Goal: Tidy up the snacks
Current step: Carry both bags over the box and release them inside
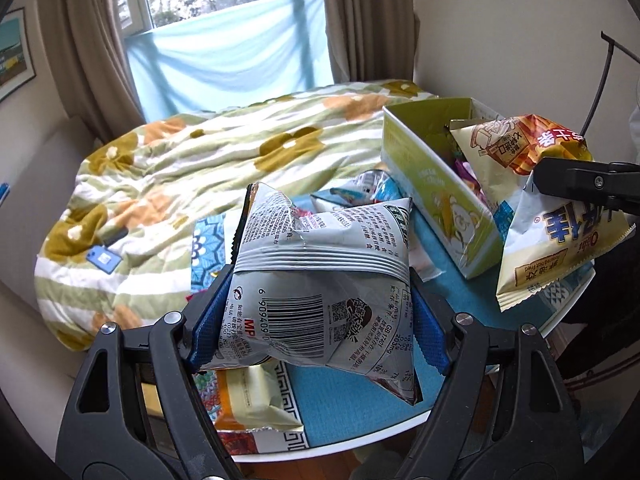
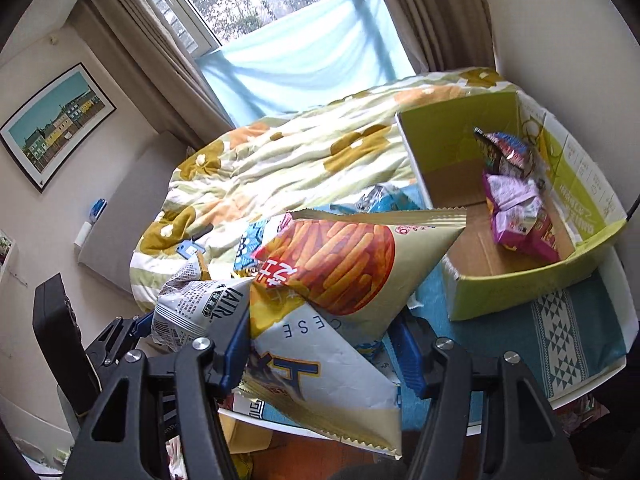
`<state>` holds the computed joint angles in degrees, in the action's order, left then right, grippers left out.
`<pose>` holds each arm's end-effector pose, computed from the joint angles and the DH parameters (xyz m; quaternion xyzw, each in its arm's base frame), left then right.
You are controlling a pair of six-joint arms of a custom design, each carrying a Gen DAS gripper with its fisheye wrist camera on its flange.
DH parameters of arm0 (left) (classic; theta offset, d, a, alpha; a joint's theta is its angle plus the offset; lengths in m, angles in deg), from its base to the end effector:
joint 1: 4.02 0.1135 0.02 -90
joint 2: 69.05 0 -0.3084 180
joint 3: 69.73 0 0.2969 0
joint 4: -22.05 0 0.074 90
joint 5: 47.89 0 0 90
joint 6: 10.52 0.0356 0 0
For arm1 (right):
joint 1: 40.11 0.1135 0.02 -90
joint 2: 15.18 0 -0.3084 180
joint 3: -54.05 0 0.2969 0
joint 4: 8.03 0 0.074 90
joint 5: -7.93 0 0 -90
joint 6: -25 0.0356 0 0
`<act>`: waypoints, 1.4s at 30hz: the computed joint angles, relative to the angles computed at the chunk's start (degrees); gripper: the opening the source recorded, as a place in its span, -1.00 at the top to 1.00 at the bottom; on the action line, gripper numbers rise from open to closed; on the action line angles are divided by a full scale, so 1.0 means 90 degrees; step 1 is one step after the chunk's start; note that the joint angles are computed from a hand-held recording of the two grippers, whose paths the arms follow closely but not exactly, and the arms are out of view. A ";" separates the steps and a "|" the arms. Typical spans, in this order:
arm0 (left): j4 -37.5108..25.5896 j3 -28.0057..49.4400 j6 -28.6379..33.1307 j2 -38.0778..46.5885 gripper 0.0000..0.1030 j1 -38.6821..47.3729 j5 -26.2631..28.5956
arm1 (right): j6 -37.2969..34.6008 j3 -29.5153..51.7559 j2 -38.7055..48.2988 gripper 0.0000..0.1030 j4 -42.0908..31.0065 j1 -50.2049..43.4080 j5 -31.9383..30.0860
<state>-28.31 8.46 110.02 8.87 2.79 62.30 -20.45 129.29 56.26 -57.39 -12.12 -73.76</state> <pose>0.3205 0.0259 0.3341 0.2488 0.8933 -0.0485 0.3711 0.2625 0.1337 0.3476 0.1601 0.9097 0.1691 0.3438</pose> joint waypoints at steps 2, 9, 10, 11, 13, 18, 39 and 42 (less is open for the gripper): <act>-0.0059 0.0189 -0.0219 0.0027 -0.50 -0.0206 0.0007 | -0.0107 0.0077 -0.0186 -0.12 -0.0118 -0.0163 0.0082; 0.0058 0.0689 -0.1322 0.0160 -0.50 -0.1504 -0.0702 | -0.0886 0.0125 -0.0764 -0.12 -0.0428 -0.1502 -0.0377; 0.0096 0.0767 -0.1550 0.0229 -0.50 -0.1745 -0.0834 | -0.1072 0.0134 -0.0802 -0.12 -0.0457 -0.1767 -0.0531; 0.0113 0.0864 -0.1788 0.0322 -0.50 -0.1979 -0.0937 | -0.1296 0.0140 -0.0809 -0.12 -0.0483 -0.2058 -0.0714; 0.0146 0.1082 -0.2223 0.0563 -0.50 -0.2480 -0.1196 | -0.1802 0.0192 -0.0752 -0.12 -0.0565 -0.2627 -0.1066; 0.0233 0.1693 -0.3024 0.1425 -0.50 -0.3595 -0.1850 | -0.3111 0.0239 -0.0523 -0.12 -0.0646 -0.3973 -0.1877; -0.0076 0.1878 -0.4332 0.2291 -0.98 -0.4436 -0.3252 | -0.5654 0.0594 0.1097 -0.12 -0.0901 -0.6273 -0.3952; -0.0035 0.1627 -0.4467 0.2048 -0.98 -0.4327 -0.3291 | -0.5859 0.0533 0.1019 -0.13 -0.0795 -0.6105 -0.3766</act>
